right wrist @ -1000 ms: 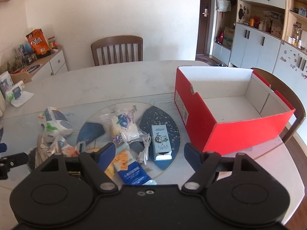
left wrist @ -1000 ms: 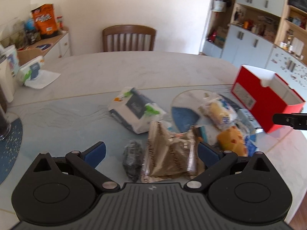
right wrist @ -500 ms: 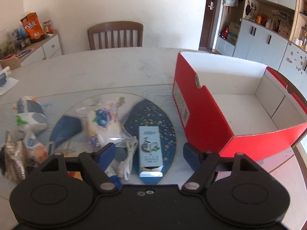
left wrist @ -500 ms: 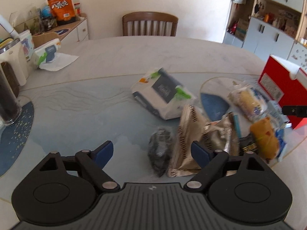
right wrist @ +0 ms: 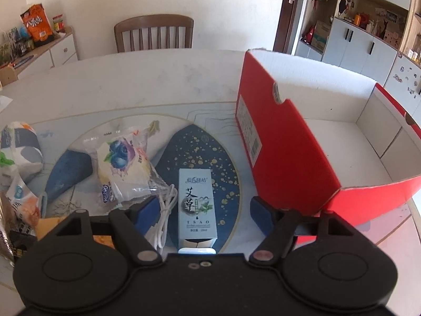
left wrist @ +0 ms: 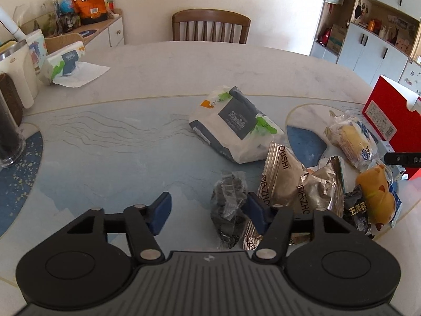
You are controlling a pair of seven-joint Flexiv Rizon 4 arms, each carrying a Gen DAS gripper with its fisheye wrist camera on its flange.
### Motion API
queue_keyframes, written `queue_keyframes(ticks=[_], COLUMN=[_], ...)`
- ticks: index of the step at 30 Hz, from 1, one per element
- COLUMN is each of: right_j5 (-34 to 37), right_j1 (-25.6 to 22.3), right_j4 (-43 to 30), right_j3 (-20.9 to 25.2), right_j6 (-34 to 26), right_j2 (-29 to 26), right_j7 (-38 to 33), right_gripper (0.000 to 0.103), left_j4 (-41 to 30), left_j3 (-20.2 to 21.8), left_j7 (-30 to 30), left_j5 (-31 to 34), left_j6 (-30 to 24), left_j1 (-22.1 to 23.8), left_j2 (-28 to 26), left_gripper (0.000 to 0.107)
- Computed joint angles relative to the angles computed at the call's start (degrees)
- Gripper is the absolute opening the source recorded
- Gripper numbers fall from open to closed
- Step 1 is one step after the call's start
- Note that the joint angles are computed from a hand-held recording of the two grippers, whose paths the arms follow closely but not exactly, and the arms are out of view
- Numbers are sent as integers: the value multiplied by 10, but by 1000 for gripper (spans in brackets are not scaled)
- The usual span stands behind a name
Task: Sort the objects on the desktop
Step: 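Close right tool on white tea box while left tool grasps black packet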
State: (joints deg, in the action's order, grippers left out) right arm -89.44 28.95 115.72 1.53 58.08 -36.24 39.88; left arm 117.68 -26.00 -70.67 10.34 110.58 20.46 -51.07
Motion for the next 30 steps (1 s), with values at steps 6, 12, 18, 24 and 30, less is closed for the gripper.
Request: queue_keyframes(ticks=[6, 12, 18, 24, 30], right_j5=[13, 2, 0, -4, -26], right_j1=[-6, -9, -9, -9, -7], right_j4=[-11, -14, -13, -8, -1], right_j3=[-3, -7, -7, -5, -2], right_j6=[28, 49, 50, 42, 21], right_j2=[-13, -14, -12, -6, 4], right_j7=[1, 13, 19, 25, 47], right_gripper=[60, 41, 31, 28, 27], left_j4=[-6, -5, -2, 3, 11], left_j3=[-16, -37, -49, -51, -56], left_j7=[7, 17, 24, 24, 15], left_j5=[-1, 2, 0, -2, 2], left_j6=[-16, -21, -26, -23, -13], left_j1=[11, 28, 37, 37, 45], left_j2=[-8, -16, -17, -12, -7], left_gripper=[42, 28, 21, 18, 18])
